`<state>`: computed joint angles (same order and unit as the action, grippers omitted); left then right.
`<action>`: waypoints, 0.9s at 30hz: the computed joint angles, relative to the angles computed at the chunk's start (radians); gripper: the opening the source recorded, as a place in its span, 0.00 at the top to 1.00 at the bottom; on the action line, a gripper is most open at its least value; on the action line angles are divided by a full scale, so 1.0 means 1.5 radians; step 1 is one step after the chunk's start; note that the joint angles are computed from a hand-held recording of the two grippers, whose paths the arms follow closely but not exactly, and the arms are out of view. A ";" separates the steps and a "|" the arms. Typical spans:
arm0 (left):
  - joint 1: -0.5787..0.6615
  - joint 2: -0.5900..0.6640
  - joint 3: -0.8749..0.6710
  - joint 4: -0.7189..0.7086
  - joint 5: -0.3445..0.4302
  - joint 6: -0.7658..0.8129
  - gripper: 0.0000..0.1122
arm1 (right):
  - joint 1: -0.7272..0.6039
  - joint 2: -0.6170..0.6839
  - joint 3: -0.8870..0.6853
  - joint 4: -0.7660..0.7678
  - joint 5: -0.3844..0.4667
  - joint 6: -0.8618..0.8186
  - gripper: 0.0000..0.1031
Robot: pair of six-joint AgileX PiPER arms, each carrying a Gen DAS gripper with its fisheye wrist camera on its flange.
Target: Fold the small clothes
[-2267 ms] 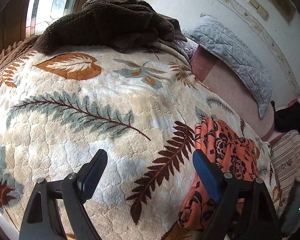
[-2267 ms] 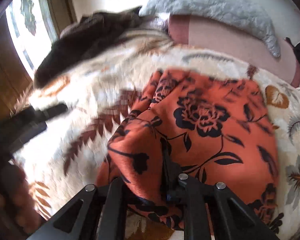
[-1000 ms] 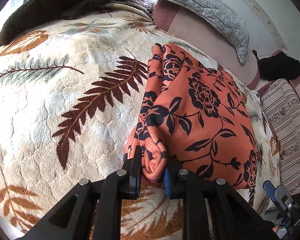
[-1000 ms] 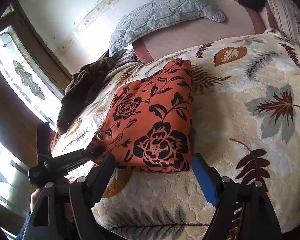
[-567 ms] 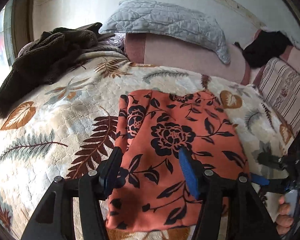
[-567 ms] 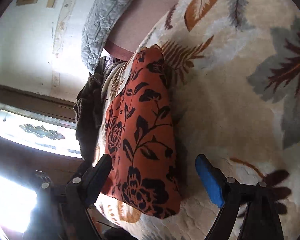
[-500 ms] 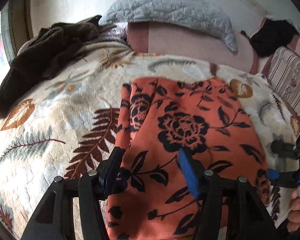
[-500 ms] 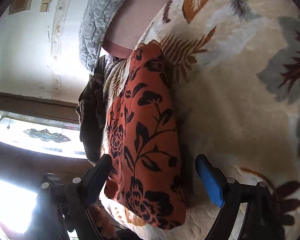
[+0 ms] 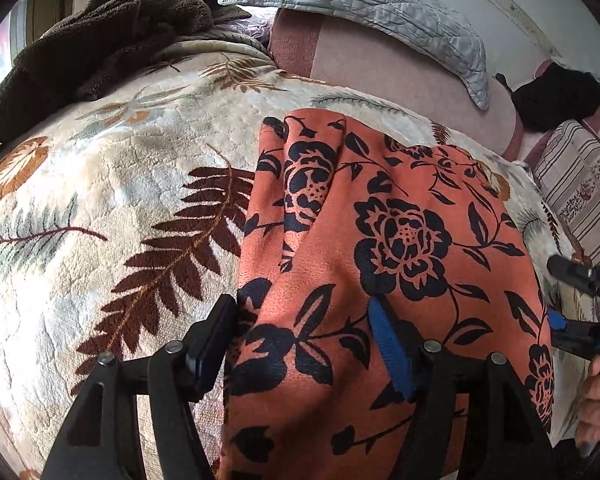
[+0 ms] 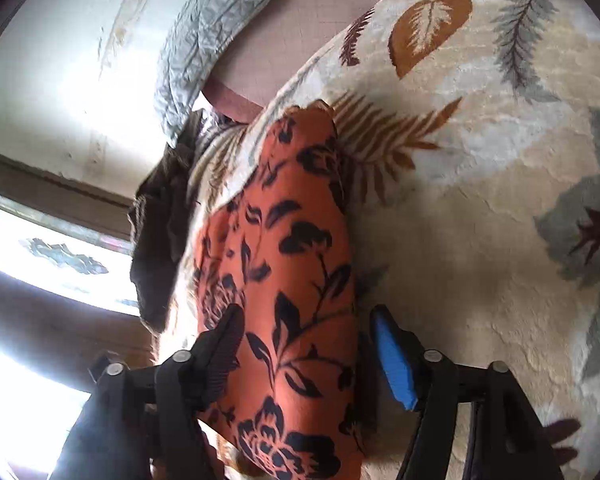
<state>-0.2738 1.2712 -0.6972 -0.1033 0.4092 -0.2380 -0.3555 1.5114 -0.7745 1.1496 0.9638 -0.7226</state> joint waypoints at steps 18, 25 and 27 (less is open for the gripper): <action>0.041 0.017 -0.001 -0.132 0.001 0.134 0.37 | 0.145 -0.034 -0.057 -0.156 -0.140 0.185 0.35; 0.017 -0.076 0.019 -0.007 0.042 0.009 0.37 | 0.123 -0.129 0.003 -0.164 -0.113 0.218 0.30; -0.007 -0.135 0.027 0.072 0.080 -0.078 0.37 | 0.132 -0.208 0.021 -0.204 -0.094 0.241 0.30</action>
